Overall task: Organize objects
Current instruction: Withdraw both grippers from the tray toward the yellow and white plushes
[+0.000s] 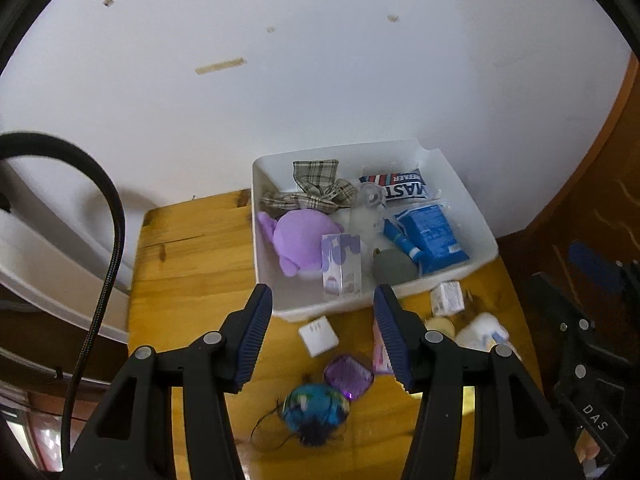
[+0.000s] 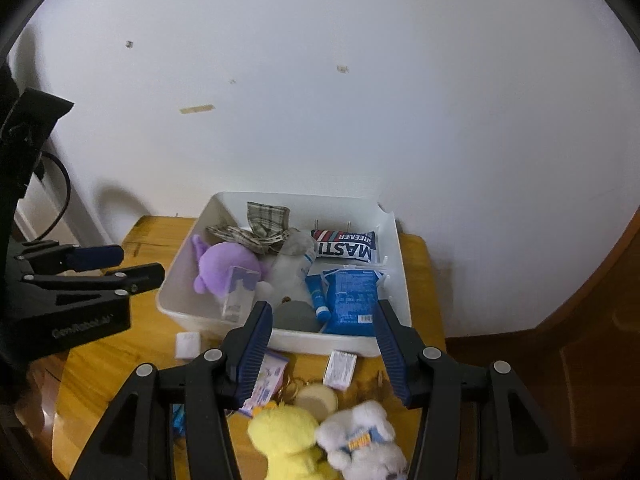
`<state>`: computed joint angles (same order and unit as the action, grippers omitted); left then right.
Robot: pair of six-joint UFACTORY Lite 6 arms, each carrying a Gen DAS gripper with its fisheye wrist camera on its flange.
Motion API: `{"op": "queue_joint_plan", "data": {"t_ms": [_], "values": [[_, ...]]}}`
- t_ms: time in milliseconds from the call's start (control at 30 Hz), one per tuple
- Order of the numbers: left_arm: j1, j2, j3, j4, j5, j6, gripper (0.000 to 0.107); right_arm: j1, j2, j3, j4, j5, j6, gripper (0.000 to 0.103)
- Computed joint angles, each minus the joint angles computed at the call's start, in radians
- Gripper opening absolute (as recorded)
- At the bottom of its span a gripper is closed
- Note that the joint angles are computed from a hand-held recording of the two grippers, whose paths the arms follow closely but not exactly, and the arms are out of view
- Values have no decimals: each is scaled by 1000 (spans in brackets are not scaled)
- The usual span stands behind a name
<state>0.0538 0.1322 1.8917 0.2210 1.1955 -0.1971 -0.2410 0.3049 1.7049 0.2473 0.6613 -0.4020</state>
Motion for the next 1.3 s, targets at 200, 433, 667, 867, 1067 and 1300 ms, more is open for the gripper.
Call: {"op": "queue_joint_plan", "data": {"t_ms": [200,433,667,867,1067,1300], "values": [[-63,-150,-37,15,76,-8,58,-14,-252,-186,10,3,-44,60],[-267,-299,-67,104,183,-95,66,-79,-519,-337,82,72,-136,65],[-514,-368,-84,178,259,-231,67,-186,-736,-456,135,151,-225,66],[-668,-399,-138,216,255,-360,68,-371,-844,-549,300,215,-462,75],[-650,-474,-297,192,140,-406,73,-524,-831,-619,418,248,-631,75],[-584,-515,-636,173,-115,-545,73,-578,-782,-759,443,152,-746,75]]}}
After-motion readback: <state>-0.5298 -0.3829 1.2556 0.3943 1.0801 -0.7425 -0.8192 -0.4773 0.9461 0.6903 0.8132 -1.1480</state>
